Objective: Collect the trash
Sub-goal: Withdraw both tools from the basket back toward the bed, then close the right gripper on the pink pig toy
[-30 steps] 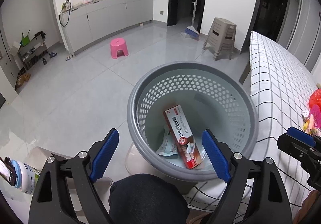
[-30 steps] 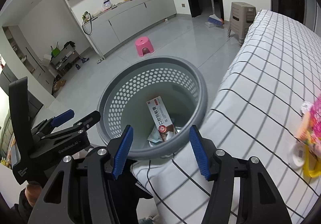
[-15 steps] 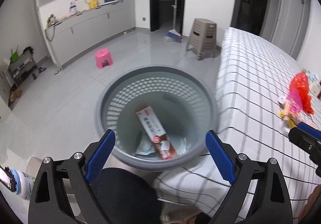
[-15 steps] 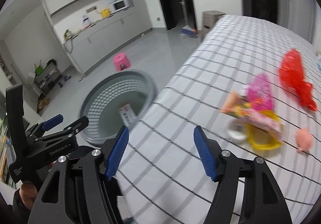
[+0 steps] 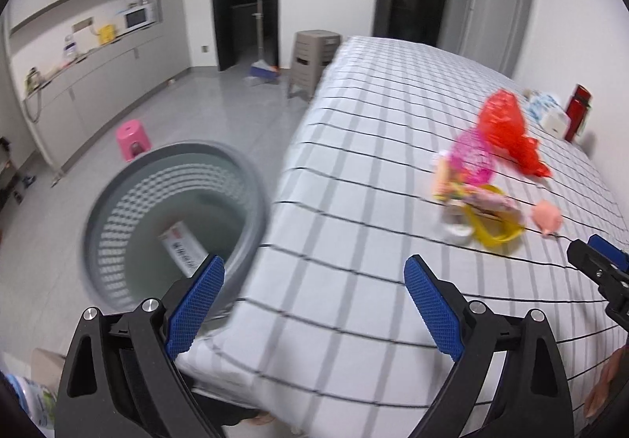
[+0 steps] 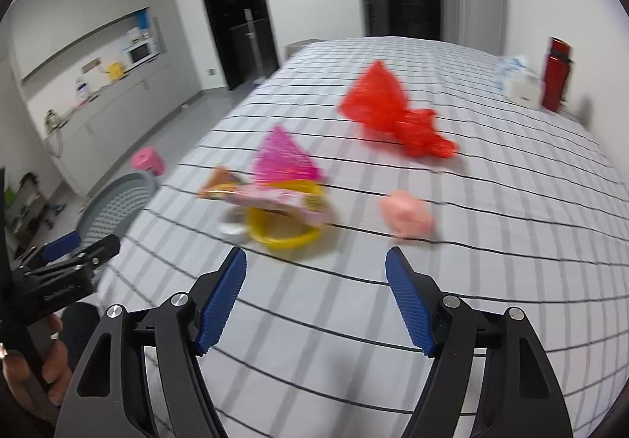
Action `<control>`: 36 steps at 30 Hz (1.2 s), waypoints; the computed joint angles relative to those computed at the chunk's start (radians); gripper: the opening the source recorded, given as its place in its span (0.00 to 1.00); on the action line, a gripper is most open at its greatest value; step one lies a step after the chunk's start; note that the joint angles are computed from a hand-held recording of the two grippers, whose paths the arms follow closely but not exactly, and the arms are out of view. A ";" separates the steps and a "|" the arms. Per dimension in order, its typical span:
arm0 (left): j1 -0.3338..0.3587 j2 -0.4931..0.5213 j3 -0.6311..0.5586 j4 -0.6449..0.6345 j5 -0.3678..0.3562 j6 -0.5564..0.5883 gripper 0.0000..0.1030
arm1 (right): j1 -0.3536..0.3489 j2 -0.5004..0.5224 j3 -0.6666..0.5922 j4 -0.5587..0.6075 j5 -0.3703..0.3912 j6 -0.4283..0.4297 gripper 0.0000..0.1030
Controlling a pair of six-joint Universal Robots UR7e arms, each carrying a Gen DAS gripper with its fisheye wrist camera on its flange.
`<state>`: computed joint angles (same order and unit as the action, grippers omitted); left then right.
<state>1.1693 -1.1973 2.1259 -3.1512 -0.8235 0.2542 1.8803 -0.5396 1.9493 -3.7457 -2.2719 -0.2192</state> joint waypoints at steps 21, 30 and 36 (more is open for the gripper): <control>-0.041 0.165 -0.098 0.001 0.023 -0.011 0.89 | -0.116 -0.043 -0.022 0.074 -0.007 -0.015 0.69; -0.042 0.193 -0.129 0.016 0.026 -0.020 0.89 | -0.139 -0.030 -0.086 0.136 -0.014 -0.040 0.69; -0.040 0.198 -0.139 0.029 0.026 -0.029 0.89 | -0.145 -0.010 -0.124 0.151 -0.026 -0.065 0.69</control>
